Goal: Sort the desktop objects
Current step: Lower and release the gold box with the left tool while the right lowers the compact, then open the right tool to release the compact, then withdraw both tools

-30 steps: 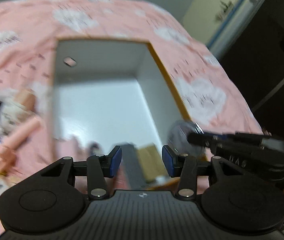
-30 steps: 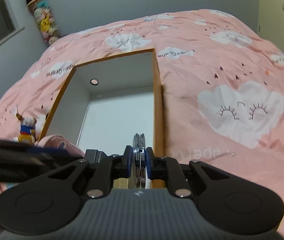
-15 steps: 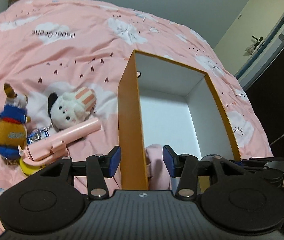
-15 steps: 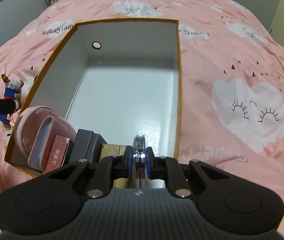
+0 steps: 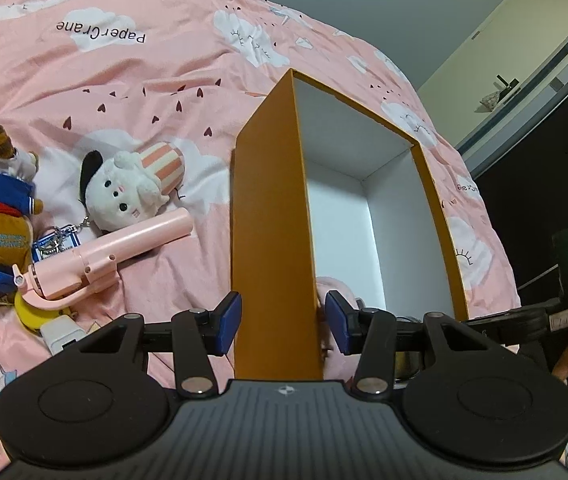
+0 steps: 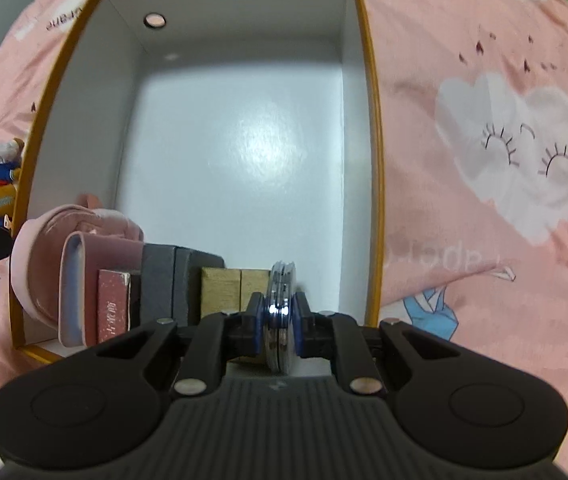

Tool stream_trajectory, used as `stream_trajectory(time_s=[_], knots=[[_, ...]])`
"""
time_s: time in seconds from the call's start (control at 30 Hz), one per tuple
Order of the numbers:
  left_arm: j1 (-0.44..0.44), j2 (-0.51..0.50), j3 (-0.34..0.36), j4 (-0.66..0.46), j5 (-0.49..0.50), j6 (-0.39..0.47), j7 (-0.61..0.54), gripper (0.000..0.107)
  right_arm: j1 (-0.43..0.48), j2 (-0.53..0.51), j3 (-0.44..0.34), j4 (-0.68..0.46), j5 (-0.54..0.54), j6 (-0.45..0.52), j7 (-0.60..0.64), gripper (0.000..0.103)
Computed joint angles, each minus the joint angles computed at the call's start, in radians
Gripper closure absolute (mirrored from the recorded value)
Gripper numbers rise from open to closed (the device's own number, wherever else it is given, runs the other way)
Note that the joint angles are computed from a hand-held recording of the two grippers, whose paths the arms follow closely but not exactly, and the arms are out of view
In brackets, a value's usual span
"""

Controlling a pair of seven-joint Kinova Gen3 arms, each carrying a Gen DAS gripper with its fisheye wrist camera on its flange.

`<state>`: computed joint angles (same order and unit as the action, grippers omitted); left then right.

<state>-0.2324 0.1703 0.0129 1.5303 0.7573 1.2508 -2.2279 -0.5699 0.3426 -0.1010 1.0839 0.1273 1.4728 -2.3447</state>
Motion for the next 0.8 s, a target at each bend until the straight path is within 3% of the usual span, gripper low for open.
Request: stream_trajectory(time_s=[0.13,0.33,0.8], knots=[[-0.005,0.006,0.000,-0.004,0.011,0.014,-0.007,0.054,0.019,0.028,-0.003,-0.065,-0.042,0.060,0.028,0.087],[-0.007,0.005,-0.001,-0.006,0.011,0.015,0.003,0.054,-0.023,0.107,0.007,-0.173,-0.004,0.177,0.107,0.087],[-0.003,-0.018,-0.006,0.004,0.008,0.006,0.000,0.054,-0.046,0.041,0.007,-0.120,0.017,0.157,0.178,0.086]])
